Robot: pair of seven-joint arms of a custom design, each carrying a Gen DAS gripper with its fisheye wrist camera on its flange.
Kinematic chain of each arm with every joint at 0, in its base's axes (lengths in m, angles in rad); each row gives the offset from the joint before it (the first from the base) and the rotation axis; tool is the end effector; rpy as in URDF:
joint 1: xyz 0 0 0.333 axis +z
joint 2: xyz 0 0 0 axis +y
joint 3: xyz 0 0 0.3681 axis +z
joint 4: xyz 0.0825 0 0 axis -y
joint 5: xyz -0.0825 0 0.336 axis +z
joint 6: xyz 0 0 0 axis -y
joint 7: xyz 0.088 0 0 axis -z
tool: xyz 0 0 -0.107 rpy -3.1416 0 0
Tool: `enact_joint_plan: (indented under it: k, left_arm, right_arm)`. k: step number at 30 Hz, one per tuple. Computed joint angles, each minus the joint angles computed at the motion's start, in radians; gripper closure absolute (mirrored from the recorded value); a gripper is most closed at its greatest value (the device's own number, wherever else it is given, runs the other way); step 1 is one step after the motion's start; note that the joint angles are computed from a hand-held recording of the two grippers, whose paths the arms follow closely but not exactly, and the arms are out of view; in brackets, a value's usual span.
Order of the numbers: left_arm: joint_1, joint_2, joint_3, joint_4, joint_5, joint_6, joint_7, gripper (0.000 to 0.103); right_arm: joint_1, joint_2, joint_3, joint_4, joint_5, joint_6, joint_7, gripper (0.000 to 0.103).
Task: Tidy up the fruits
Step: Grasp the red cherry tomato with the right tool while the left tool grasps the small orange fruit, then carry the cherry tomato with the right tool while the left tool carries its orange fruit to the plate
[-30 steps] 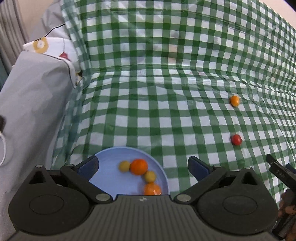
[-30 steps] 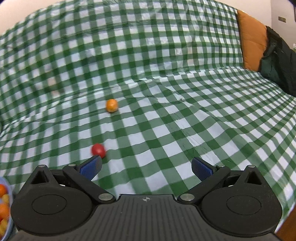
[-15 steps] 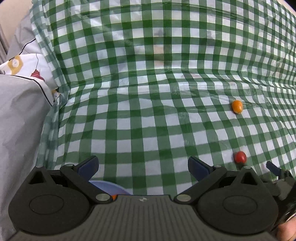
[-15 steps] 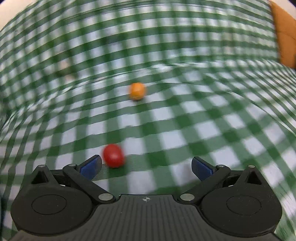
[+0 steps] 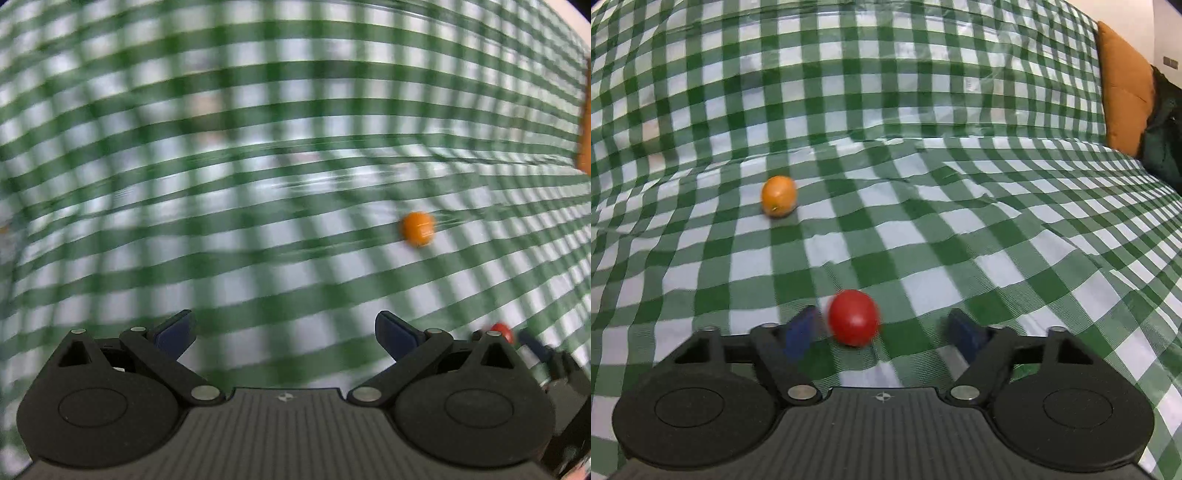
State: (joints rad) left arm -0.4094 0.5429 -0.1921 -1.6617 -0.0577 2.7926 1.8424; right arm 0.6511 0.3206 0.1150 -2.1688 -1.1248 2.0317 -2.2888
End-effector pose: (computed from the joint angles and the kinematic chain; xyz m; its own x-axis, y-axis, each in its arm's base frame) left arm 0.6049 -0.3759 0.4378 -0.6924 -0.7215 -0.0085 -0.5891 0.5720 -0.5708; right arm 0.4126 0.3223 0.3233 -0.7656 -0.6430 -0.0204 -0.3845 0.4828 -0.7868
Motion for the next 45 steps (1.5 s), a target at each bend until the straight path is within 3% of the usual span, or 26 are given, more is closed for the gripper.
enact_joint_plan:
  k: [1, 4, 7, 12, 17, 18, 19, 20, 21, 22, 25, 28, 32, 37, 41, 45]
  left_arm:
    - [0.002, 0.031, -0.024, 0.037, -0.008, -0.010, 0.020, 0.000]
    - [-0.015, 0.133, -0.071, 0.173, -0.026, -0.075, 0.078, 0.000]
    - [-0.075, 0.228, -0.056, 0.308, -0.016, -0.131, 0.086, 0.000]
    - [-0.157, 0.406, -0.012, 0.626, 0.007, -0.316, 0.030, 0.000]
    - [-0.194, 0.506, 0.001, 0.801, 0.026, -0.369, 0.006, 0.002]
    - [-0.196, 0.513, -0.002, 0.815, 0.029, -0.365, 0.017, 0.014]
    - [-0.197, 0.527, -0.009, 0.843, 0.030, -0.380, 0.036, 0.034]
    - [-0.198, 0.543, -0.019, 0.881, 0.027, -0.418, 0.056, 0.066]
    - [-0.206, 0.541, -0.006, 0.884, 0.032, -0.423, 0.048, 0.066]
    - [-0.201, 0.524, -0.010, 0.852, 0.029, -0.403, 0.056, 0.066]
    - [-0.162, 0.436, -0.041, 0.678, -0.002, -0.291, 0.110, 0.066]
    - [-0.118, 0.334, -0.062, 0.515, -0.039, -0.230, 0.132, 0.066]
    - [-0.013, 0.159, -0.130, 0.231, -0.129, -0.093, 0.215, 0.066]
    - [0.100, -0.037, -0.160, -0.018, -0.280, -0.085, 0.226, 0.066]
    - [0.136, -0.186, -0.128, -0.194, -0.311, -0.069, 0.253, 0.066]
    - [0.189, -0.325, -0.123, -0.331, -0.389, -0.063, 0.335, 0.066]
  right_arm:
    - [0.001, -0.003, -0.001, -0.005, 0.003, -0.008, 0.004, 0.041]
    - [-0.003, -0.016, -0.001, -0.027, 0.008, -0.015, 0.023, 0.047]
    - [-0.006, -0.016, 0.000, -0.034, 0.041, -0.044, 0.029, 0.047]
    - [-0.018, -0.023, 0.001, -0.054, 0.054, -0.060, 0.053, 0.047]
    - [-0.025, -0.023, 0.004, -0.054, 0.074, -0.074, 0.054, 0.047]
    - [-0.024, -0.018, 0.006, -0.046, 0.082, -0.082, 0.044, 0.047]
    - [-0.023, -0.013, 0.007, -0.038, 0.088, -0.087, 0.034, 0.047]
    - [-0.023, -0.010, 0.007, -0.034, 0.091, -0.090, 0.027, 0.047]
    - [-0.021, -0.007, 0.007, -0.027, 0.096, -0.096, 0.019, 0.056]
    - [-0.019, -0.008, 0.007, -0.027, 0.088, -0.095, 0.015, 0.075]
    - [-0.016, -0.014, 0.004, -0.034, 0.071, -0.085, 0.027, 0.075]
    - [-0.013, -0.027, 0.003, -0.049, 0.061, -0.084, 0.089, 0.075]
    - [-0.009, -0.035, 0.008, -0.055, 0.058, -0.096, 0.145, 0.075]
    - [-0.004, -0.061, 0.027, -0.065, 0.065, -0.064, 0.194, 0.075]
    - [0.008, -0.095, 0.050, -0.063, 0.137, -0.049, 0.223, 0.075]
    - [0.058, -0.128, 0.089, -0.026, 0.195, -0.132, 0.168, 0.075]
